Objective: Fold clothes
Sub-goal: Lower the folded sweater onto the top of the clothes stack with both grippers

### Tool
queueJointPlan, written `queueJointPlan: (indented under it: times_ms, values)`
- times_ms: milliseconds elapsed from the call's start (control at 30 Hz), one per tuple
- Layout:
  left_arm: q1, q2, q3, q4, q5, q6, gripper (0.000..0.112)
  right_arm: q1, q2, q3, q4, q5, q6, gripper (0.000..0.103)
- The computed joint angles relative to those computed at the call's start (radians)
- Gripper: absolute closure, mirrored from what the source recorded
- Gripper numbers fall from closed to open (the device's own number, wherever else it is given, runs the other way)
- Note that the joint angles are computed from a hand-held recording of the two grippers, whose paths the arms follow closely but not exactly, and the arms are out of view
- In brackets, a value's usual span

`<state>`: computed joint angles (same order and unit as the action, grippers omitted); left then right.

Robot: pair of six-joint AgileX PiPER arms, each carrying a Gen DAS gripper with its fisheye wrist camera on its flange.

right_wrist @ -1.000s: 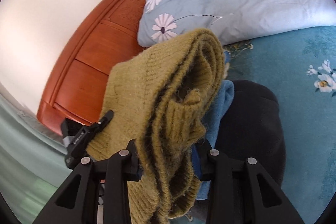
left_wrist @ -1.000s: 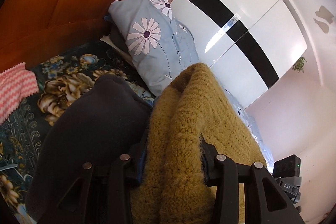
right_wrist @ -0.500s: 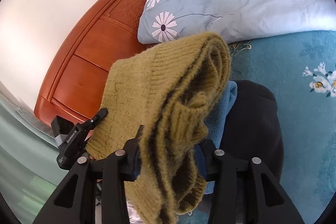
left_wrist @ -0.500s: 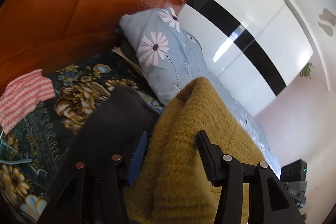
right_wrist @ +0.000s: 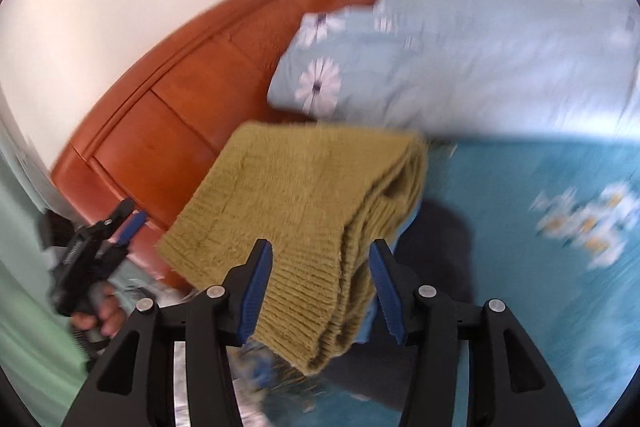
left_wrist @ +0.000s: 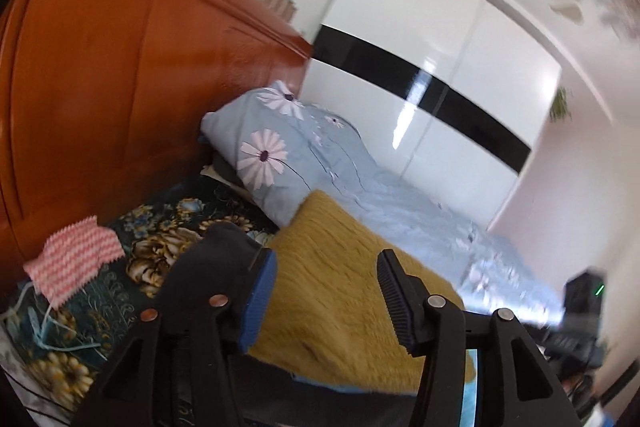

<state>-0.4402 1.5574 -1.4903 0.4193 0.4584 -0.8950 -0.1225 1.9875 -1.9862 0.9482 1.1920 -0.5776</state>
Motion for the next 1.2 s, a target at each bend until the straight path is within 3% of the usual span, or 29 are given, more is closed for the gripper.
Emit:
queueJointPlan:
  times_ms: [100, 233, 367, 500, 567, 667, 767, 900, 1033, 1200]
  values:
    - [-0.043, 0.06, -0.055, 0.051, 0.089, -0.018, 0.056, 0.019, -0.079, 0.08, 0.006, -0.025, -0.079, 0.051]
    - [-0.088, 0.07, -0.036, 0.165, 0.077, -0.12, 0.056, 0.088, -0.151, 0.173, -0.049, -0.068, -0.158, 0.051]
    - [-0.11, 0.07, -0.027, 0.185, 0.035, -0.114, 0.056, 0.123, -0.155, 0.224, -0.085, -0.1, -0.159, 0.051]
    - [-0.168, 0.062, -0.032, 0.356, 0.043, -0.23, 0.056, 0.152, -0.134, 0.233, -0.1, -0.111, -0.143, 0.051]
    - [-0.178, 0.092, -0.079, 0.314, 0.063, -0.166, 0.055, 0.166, -0.135, 0.245, -0.111, -0.121, -0.147, 0.051]
    - [-0.168, 0.182, -0.215, 0.153, 0.176, 0.004, 0.055, 0.174, -0.135, 0.256, -0.126, -0.124, -0.15, 0.05]
    - [-0.122, 0.233, -0.234, 0.079, 0.194, 0.019, 0.055, 0.172, -0.127, 0.253, -0.129, -0.113, -0.145, 0.049]
    - [-0.062, 0.179, -0.083, 0.034, 0.05, -0.041, 0.055, 0.143, -0.137, 0.26, -0.08, -0.095, -0.189, 0.049]
    - [-0.042, 0.173, -0.056, 0.024, 0.055, -0.035, 0.055, 0.107, -0.151, 0.271, -0.014, -0.137, -0.204, 0.049]
    - [-0.008, 0.188, -0.022, -0.009, 0.015, -0.004, 0.055, 0.14, -0.065, 0.181, -0.077, -0.095, -0.09, 0.049]
